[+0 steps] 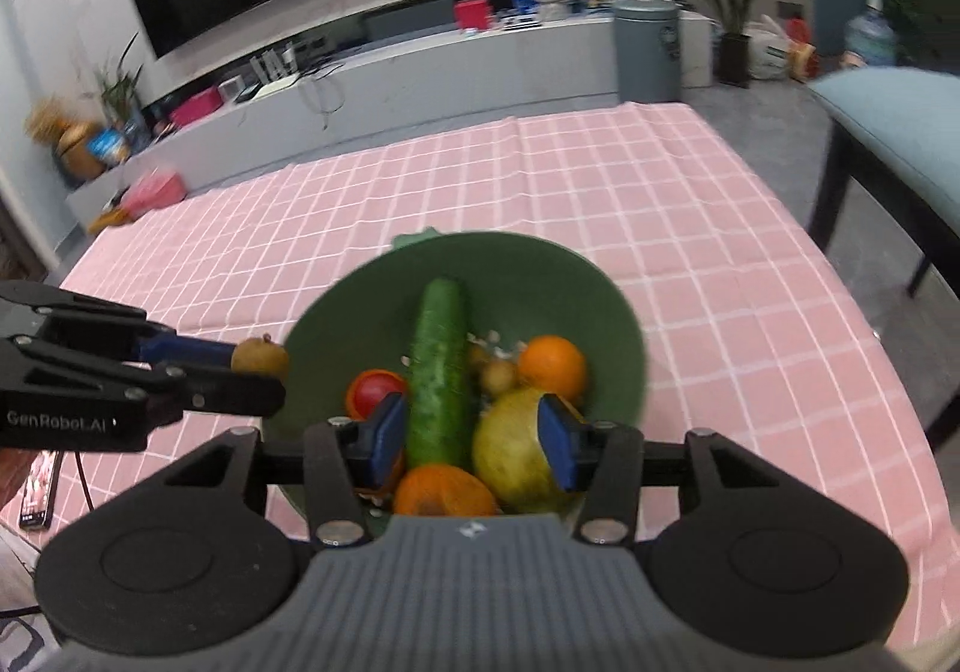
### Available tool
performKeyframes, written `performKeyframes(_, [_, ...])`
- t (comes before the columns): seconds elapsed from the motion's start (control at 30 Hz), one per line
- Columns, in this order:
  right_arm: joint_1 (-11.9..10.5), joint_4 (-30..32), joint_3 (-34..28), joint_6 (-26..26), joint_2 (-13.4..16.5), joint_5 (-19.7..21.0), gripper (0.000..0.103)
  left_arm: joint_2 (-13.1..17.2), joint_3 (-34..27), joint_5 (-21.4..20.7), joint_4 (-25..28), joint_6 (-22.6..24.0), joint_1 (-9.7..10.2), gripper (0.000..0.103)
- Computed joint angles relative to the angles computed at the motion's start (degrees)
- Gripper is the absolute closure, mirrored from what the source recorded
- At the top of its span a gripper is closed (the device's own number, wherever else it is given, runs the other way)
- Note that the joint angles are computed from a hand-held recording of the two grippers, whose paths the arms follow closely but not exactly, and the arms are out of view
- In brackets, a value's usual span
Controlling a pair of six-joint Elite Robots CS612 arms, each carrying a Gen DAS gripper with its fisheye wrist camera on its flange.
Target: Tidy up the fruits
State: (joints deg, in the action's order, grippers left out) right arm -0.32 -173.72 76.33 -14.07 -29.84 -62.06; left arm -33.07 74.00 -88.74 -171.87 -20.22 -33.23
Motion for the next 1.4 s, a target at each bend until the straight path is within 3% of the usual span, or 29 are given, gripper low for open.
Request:
performKeyframes(0.13, [-0.4, -3.7, 1.3, 3.6, 0.2, -1.2, 0.053, 1.0, -3.6, -1.5, 8.5, -0.6, -0.34, 0.074])
performKeyframes(0.23, [-0.7, -6.2, 1.3, 5.4, 0.8, 0.1, 0.048, 1.8, -5.7, -2.5, 12.7, -2.0, -0.46, 0.074])
performKeyframes(0.6, [-0.2, -4.4, 0.4, 4.7, 1.4, 0.0, 0.048, 3.3, -8.9, -4.3, 18.8, -1.8, -0.49, 0.074])
performKeyframes(0.83, [-0.5, -4.9, 0.3, 6.0, 1.6, 0.9, 0.048, 3.6, -9.2, -5.3, 19.2, -2.6, -0.20, 0.073])
performKeyframes(0.9, [-0.5, -5.0, 0.5, 5.9, 1.5, 0.8, 0.047, 3.6, -9.2, -4.8, 19.2, -2.7, -0.26, 0.067])
performKeyframes(1.07, [-0.7, -5.6, 0.7, 6.5, 1.5, 1.2, 0.046, 2.6, -7.0, -2.9, 15.4, -3.3, -0.54, 0.038])
performKeyframes(1.2, [-0.9, -7.3, 1.0, 8.0, 1.5, 1.7, 0.042, 1.0, -4.3, -1.5, 11.8, -4.6, -0.75, 0.037])
performKeyframes(1.4, [-1.0, -10.9, 2.5, 8.9, 0.9, 1.4, 0.029, -2.5, 2.1, 3.9, 2.8, -7.3, -1.69, 0.035])
